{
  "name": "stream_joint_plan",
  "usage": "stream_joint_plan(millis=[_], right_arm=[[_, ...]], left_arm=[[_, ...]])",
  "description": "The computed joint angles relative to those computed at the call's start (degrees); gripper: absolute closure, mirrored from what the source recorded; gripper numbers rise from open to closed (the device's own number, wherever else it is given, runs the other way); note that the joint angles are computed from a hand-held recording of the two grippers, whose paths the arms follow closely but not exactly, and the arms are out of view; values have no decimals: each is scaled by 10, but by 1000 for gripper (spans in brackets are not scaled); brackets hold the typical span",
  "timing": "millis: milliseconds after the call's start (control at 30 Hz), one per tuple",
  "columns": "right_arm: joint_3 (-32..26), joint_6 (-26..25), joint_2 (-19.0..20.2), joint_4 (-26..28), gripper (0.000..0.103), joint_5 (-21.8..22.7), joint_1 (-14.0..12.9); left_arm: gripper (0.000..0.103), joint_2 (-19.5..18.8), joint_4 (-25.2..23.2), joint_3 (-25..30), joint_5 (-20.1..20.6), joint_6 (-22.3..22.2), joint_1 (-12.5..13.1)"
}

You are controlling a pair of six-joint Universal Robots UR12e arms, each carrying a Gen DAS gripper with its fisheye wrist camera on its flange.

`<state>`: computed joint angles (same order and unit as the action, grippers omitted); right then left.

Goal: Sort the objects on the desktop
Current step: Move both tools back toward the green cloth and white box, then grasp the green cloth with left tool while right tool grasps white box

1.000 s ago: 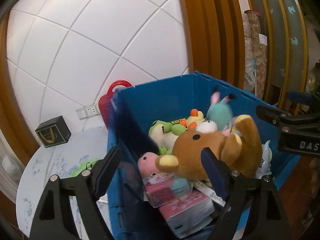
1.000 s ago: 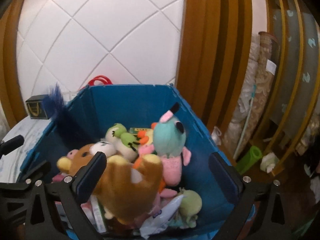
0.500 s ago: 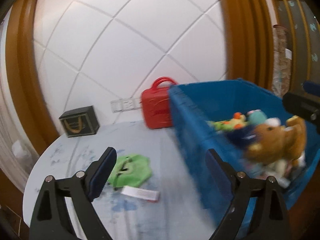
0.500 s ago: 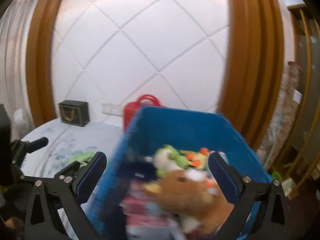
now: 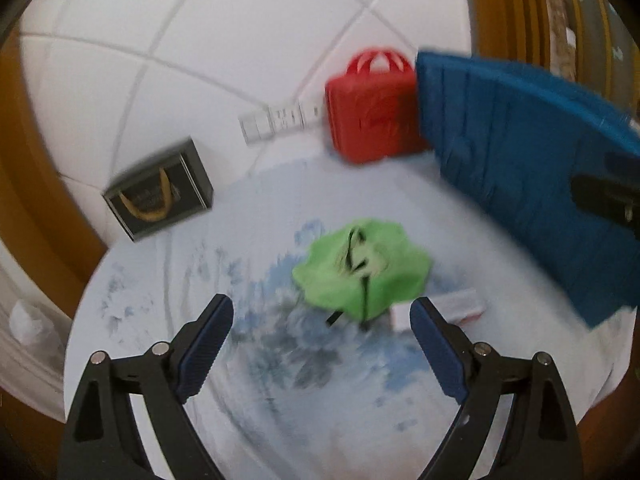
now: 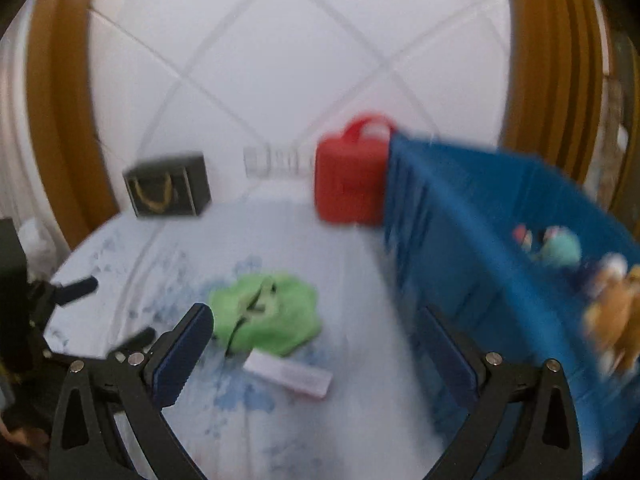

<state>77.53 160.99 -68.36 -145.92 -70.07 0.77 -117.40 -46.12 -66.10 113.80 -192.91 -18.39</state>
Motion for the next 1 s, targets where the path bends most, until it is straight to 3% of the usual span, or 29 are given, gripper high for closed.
stream_joint_plan(millis=[133,300,500,633,800,867,933,1000], right_arm=[[-2,28,26,43,0,-74,24],[5,73,54,67,0,-124,36],[-14,101,95,131,0,-162,42],[-42,110,122,152,0,-199,45],[-96,126,163,160,0,-206,40],[-126,136,183,154,0,-225,40],[-157,144,202,159,0,-235,39],[-186,149,219,167,0,-235,37]], left_arm=[[12,-10,14,-22,-67,29,29],[12,-40,30,-23,-129,55,49],[12,-92,34,32,-177,86,60],[12,-147,5,111,-229,84,67],[12,-196,-50,182,-209,99,63],[10,-201,-67,185,-208,84,67],[9,-191,-54,164,-231,48,75],[8,-182,-51,150,-210,40,74]])
